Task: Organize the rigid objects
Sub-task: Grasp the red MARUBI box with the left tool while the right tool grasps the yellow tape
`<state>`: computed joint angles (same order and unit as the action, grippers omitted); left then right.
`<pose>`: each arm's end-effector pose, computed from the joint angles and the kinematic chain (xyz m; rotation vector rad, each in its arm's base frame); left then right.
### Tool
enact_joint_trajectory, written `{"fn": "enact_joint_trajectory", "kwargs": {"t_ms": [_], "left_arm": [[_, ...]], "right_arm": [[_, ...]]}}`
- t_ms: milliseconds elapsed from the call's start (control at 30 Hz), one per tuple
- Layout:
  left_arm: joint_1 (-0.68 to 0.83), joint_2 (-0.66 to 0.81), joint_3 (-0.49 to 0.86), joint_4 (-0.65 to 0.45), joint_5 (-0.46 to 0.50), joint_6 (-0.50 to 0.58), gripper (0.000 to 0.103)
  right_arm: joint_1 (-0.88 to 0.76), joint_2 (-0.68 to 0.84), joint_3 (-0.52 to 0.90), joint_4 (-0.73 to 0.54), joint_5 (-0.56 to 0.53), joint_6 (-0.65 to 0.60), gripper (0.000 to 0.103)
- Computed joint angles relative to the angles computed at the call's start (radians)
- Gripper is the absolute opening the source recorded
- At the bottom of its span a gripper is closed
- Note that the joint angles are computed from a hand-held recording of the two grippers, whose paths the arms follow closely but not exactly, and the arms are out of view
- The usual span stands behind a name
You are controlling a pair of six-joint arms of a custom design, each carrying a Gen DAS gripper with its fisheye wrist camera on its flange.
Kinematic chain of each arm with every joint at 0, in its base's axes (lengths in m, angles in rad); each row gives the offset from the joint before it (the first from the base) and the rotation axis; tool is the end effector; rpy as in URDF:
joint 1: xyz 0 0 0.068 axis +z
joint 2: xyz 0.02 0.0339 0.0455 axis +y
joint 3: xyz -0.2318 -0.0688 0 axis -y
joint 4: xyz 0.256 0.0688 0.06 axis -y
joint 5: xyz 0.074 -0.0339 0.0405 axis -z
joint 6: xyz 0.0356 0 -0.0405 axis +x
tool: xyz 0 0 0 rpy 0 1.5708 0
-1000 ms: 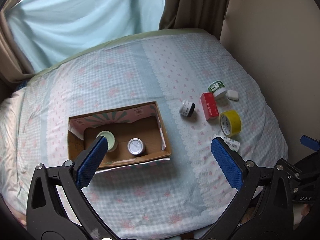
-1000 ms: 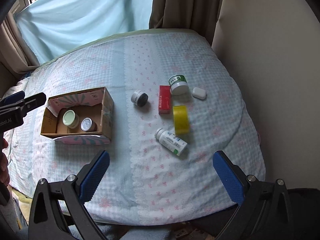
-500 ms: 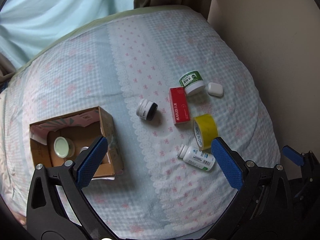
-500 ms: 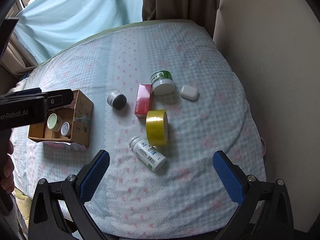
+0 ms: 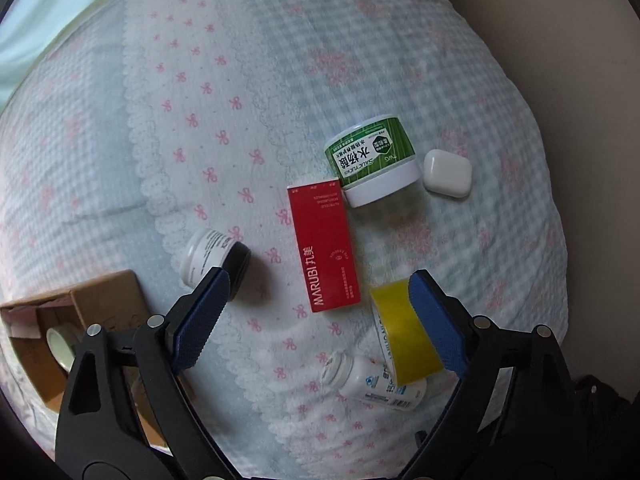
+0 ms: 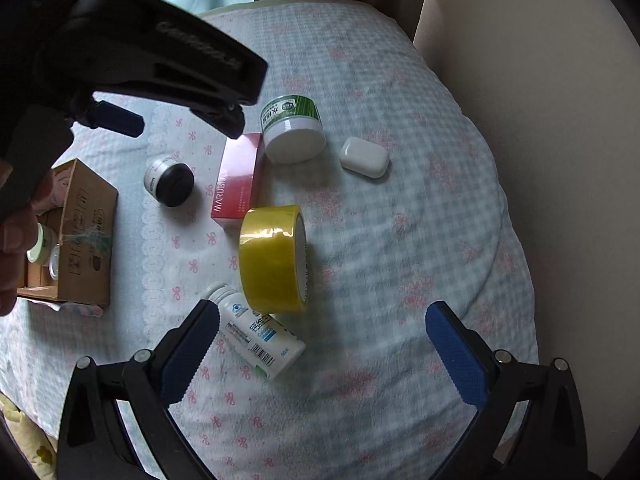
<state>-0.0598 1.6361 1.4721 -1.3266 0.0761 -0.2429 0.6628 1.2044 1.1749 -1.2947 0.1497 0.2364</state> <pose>0.3056 -0.0210 0.2531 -0.2761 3.0585 -0.1341 0.1777 0.1320 0.2764 -0.5781 2.7958 -0.0391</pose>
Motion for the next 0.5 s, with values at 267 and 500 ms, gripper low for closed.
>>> {"fn": "enact_joint_trajectory", "kwargs": {"t_ms": [267, 500], "left_arm": [[0.024, 0.227, 0.021, 0.079, 0.015, 0.034, 0.08], [0.016, 0.336, 0.043, 0.103, 0.023, 0.057, 0.061]], "right_arm": [[0.039, 0.136, -0.067, 0.149, 0.003, 0.036, 0.098], [0.043, 0.222, -0.079, 0.208, -0.002, 0.028, 0.081]]}}
